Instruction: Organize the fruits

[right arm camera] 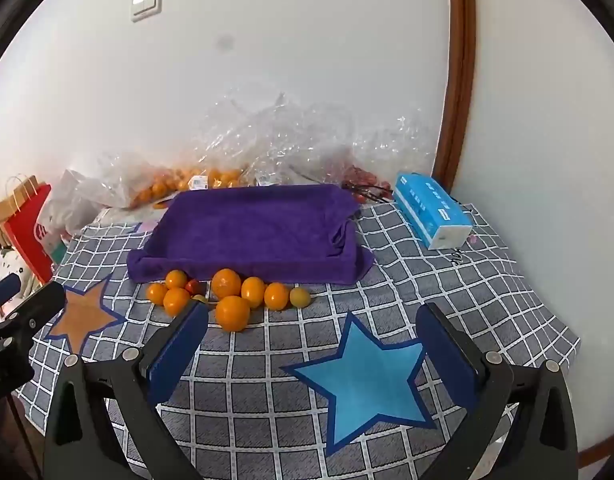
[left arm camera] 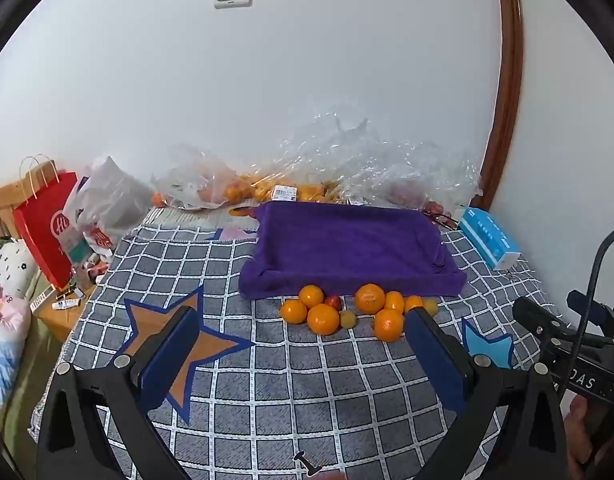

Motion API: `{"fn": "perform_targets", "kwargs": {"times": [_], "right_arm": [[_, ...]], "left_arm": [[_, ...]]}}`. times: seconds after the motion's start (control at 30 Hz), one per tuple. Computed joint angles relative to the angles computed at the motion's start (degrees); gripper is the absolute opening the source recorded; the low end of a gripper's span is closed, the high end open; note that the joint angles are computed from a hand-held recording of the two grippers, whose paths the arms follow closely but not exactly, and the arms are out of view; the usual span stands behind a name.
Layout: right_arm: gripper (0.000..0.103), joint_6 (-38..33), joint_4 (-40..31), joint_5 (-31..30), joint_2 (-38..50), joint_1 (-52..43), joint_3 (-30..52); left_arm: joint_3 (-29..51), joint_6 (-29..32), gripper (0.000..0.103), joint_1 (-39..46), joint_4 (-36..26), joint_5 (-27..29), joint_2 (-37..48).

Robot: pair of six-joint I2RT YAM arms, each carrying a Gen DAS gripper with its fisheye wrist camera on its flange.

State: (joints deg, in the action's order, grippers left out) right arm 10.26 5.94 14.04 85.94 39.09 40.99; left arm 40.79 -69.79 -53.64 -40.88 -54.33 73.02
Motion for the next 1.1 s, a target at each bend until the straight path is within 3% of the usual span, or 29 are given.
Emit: {"fn": "perform_targets", "kwargs": {"times": [0.13, 0.17, 0.4, 0.93, 1.1], "right_arm": [[0.103, -0.1, -1.0, -0.3, 0.2, -0.2, 0.0], [0.103, 0.0, -0.9, -0.5, 0.4, -0.3, 0.0], [0.103, 0.1, -5.4, -1.0, 0.0, -0.8, 2.8], [0.103, 0.6, -1.9, -0.6, 0.1, -0.1, 0.5], [0.103, 0.8, -1.3, -0.7, -0.6, -0.2, -0.2]], "left_arm": [[3.1, -1.3, 0.103, -2.0, -1.9, -0.8, 4.4], [1.1, -4.1, 0.103, -1.0, -1.4, 0.4, 2.6], [-2.1, -0.8, 0.103, 1.8, 2.2, 2.1, -1.4], [-4.0, -0.9, 0.103, 2.2, 3.7, 3.6, -2.2], [-3.3, 2.6, 0.103, 4.5, 5.4, 5.0, -2.1]]}}
